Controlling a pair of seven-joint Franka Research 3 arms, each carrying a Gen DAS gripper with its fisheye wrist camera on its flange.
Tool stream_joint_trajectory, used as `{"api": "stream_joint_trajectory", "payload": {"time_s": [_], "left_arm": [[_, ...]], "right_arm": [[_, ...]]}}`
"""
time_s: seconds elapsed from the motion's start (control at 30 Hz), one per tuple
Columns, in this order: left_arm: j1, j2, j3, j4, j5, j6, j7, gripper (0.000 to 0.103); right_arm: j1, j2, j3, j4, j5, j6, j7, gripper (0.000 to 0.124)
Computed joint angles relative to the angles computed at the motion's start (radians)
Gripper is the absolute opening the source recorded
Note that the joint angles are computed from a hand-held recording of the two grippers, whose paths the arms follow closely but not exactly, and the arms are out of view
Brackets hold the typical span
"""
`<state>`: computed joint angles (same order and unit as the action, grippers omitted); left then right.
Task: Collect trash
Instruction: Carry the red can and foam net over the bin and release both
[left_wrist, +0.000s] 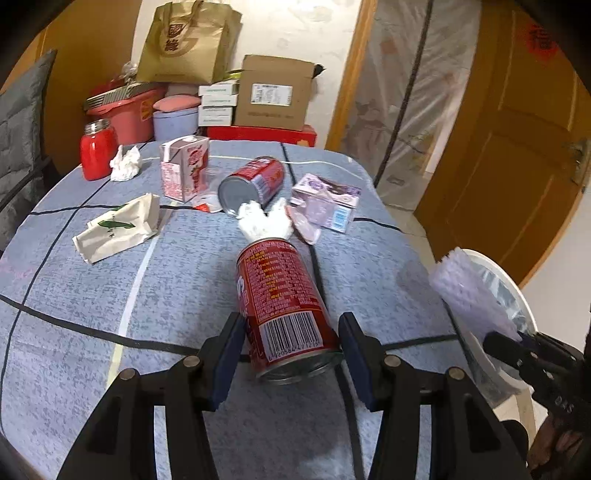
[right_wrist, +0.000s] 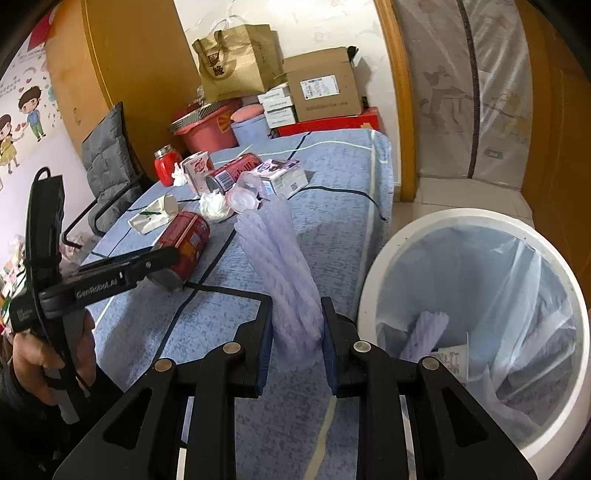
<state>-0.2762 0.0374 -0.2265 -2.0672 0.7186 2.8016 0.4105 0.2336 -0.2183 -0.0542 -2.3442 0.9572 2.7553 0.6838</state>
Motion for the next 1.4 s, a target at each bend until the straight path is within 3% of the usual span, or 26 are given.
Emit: {"api": "stream_joint_trajectory", "payload": {"time_s": [0.33,0.63,0.77,0.9,1.13,1.4], "left_arm": [[-0.024,0.003,-0.019,0.015,0.018,0.070,0.054,0.047],[-0.051,0.035,-0.013,0.027,-0.036,0.057,0.101,0.045],[-0.047,0.038,-0.023,0.032,-0.129,0.037,0.187,0.047],[-0.035,0.066,-0.039,0.068,-0.326,0.007,0.330,0.051],[-0.069,0.115,-0.021,0.143,-0.286,-0.068,0.318,0.054],[-0.091,0.112,-0.004,0.138,-0.170,-0.037,0.250,0.053]], "right_arm": [[-0.014,-0.044,-0.018,-0.039,0.001,0.028,0.023,0.025],[-0.027,-0.073,-0.041,-0.069,-0.020,0.031,0.044,0.025],[-0.026,-0.075,-0.047,-0.070,-0.017,0.032,0.043,0.025],[-0.026,-0.078,-0.050,-0.071,-0.011,0.034,0.040,0.025],[-0.028,-0.099,-0.055,-0.088,-0.014,0.038,0.041,0.025],[-0.026,-0.113,-0.067,-0.102,-0.006,0.047,0.041,0.025]]}}
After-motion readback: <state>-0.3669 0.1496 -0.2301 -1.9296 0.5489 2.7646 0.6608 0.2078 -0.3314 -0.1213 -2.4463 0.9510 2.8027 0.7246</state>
